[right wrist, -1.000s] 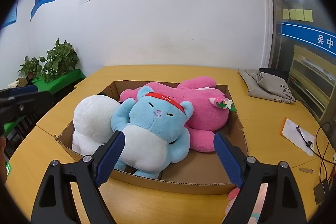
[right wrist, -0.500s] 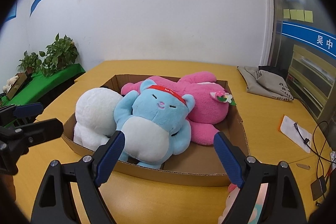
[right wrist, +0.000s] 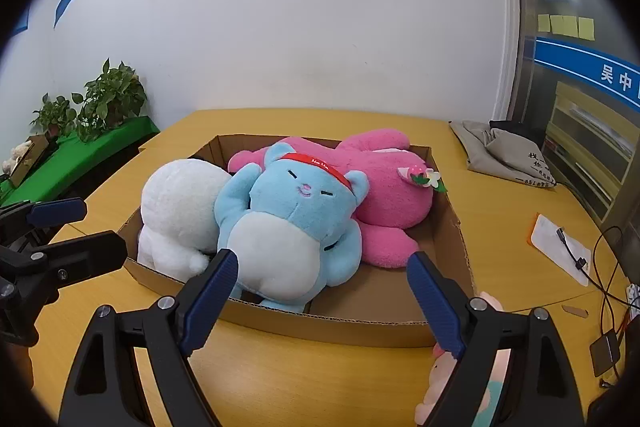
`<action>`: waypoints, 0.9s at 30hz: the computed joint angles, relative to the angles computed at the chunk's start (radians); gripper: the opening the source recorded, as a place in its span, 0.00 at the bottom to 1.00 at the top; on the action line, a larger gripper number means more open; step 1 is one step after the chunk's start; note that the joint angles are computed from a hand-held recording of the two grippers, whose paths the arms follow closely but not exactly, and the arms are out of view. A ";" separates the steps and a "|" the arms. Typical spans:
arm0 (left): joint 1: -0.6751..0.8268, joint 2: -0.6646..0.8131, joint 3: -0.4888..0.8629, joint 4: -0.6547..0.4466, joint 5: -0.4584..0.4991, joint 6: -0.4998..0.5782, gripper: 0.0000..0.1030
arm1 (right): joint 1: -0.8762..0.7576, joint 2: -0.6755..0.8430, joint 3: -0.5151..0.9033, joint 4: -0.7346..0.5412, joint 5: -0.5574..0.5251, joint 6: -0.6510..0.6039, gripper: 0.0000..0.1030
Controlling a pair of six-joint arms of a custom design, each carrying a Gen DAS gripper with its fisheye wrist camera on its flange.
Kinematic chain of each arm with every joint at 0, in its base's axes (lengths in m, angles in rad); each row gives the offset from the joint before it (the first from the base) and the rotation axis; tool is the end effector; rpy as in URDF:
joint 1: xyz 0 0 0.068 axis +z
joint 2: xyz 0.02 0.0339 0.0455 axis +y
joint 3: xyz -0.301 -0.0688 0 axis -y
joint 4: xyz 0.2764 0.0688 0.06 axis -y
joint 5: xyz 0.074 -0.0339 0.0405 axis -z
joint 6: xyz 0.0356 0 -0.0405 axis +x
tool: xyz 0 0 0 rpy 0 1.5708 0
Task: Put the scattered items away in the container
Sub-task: 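Open both grippers and move them to the pink-and-teal plush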
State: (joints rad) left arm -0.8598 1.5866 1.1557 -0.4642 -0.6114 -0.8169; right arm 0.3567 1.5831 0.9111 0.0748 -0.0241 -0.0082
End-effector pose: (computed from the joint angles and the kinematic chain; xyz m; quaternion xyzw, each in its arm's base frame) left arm 0.2540 -0.2636 0.2730 -0.0804 0.9017 -0.0452 0.4225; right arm 0.3445 0.1293 0.2277 -0.1659 0.8681 0.0916 0.4588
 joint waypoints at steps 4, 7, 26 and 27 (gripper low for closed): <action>0.006 0.005 0.000 0.006 0.009 0.002 1.00 | -0.003 0.006 0.003 0.000 -0.003 -0.002 0.84; 0.005 0.010 0.004 0.007 0.010 0.000 1.00 | -0.007 0.009 0.006 -0.001 -0.007 -0.001 0.84; 0.010 0.099 0.095 0.036 0.064 0.060 1.00 | -0.117 -0.042 -0.047 0.018 -0.082 0.005 0.84; 0.010 0.097 0.096 0.036 0.061 0.058 1.00 | -0.117 -0.043 -0.047 0.020 -0.084 0.005 0.84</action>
